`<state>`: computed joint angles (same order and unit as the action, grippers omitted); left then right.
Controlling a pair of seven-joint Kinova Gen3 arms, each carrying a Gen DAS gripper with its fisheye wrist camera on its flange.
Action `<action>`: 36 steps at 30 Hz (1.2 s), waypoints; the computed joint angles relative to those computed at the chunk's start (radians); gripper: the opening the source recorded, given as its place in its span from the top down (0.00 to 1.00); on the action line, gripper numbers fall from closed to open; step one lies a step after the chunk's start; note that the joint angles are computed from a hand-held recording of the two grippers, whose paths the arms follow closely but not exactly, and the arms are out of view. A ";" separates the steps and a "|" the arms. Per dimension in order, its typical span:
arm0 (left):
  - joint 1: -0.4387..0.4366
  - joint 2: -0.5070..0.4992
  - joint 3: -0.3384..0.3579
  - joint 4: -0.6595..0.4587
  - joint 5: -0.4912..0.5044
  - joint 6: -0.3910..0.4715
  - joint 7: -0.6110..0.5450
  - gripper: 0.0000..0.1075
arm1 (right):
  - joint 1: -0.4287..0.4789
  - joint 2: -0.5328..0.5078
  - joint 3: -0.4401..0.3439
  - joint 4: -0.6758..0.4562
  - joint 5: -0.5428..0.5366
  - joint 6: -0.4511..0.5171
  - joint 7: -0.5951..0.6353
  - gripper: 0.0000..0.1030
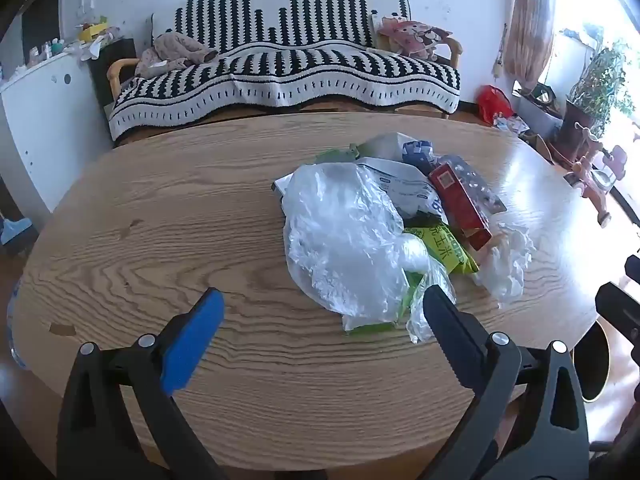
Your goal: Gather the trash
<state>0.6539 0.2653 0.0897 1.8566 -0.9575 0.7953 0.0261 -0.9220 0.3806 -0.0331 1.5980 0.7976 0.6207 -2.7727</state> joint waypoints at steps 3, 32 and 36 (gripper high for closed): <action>0.008 0.004 0.000 -0.004 -0.011 0.006 0.010 0.10 | -0.005 -0.004 0.007 0.010 0.018 -0.011 -0.022 0.06; 0.005 0.002 0.001 0.006 -0.014 -0.003 0.017 0.10 | 0.012 -0.022 -0.005 0.028 0.005 -0.034 -0.015 0.06; 0.005 0.005 0.001 0.006 -0.011 -0.003 0.016 0.10 | 0.012 -0.020 -0.005 0.027 0.003 -0.036 -0.016 0.06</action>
<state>0.6591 0.2698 0.0903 1.8624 -0.9680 0.7920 0.0423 -0.9095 0.3606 -0.0377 1.6254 0.8007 0.5844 -2.7889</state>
